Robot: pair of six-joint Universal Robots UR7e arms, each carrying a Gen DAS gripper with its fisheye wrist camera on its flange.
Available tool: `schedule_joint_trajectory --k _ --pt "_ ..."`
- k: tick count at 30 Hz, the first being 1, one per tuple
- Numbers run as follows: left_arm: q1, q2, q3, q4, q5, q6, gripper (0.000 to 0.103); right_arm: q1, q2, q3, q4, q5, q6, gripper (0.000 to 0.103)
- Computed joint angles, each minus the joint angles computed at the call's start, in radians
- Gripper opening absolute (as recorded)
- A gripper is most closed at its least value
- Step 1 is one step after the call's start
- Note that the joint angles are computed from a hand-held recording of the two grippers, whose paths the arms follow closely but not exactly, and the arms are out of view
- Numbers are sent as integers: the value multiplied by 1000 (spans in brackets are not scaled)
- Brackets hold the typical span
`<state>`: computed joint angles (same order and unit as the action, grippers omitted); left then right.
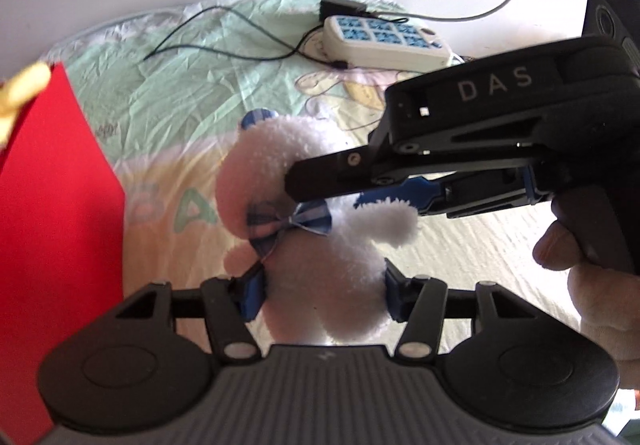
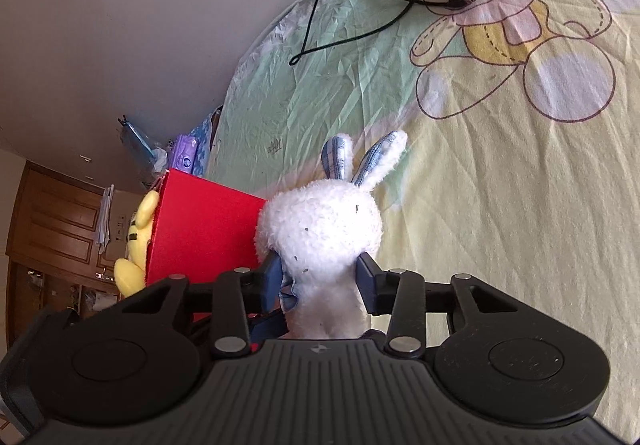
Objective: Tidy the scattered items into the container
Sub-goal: 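Lift the white bunny with the right gripper and carry it toward the red box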
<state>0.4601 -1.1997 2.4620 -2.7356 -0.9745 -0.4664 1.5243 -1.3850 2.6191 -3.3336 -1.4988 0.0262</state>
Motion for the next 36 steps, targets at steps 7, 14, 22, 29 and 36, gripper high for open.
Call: schedule_joint_trajectory --k 7,14,22,29,36 --pt "-70 -69 24 -8 13 15 57 81 -45 59 -120 -45 3 42" --pt "-111 -147 18 60 3 17 57 170 -63 79 -196 -104 29 42" --pt "-144 -199 1 203 8 -31 57 200 -37 102 -268 -117 67 42" --pt "-154 -221 -20 330 16 -94 57 204 -17 115 -285 -115 107 42" --pt "-162 -250 -34 401 30 -119 57 211 -5 116 -300 -99 117 41"
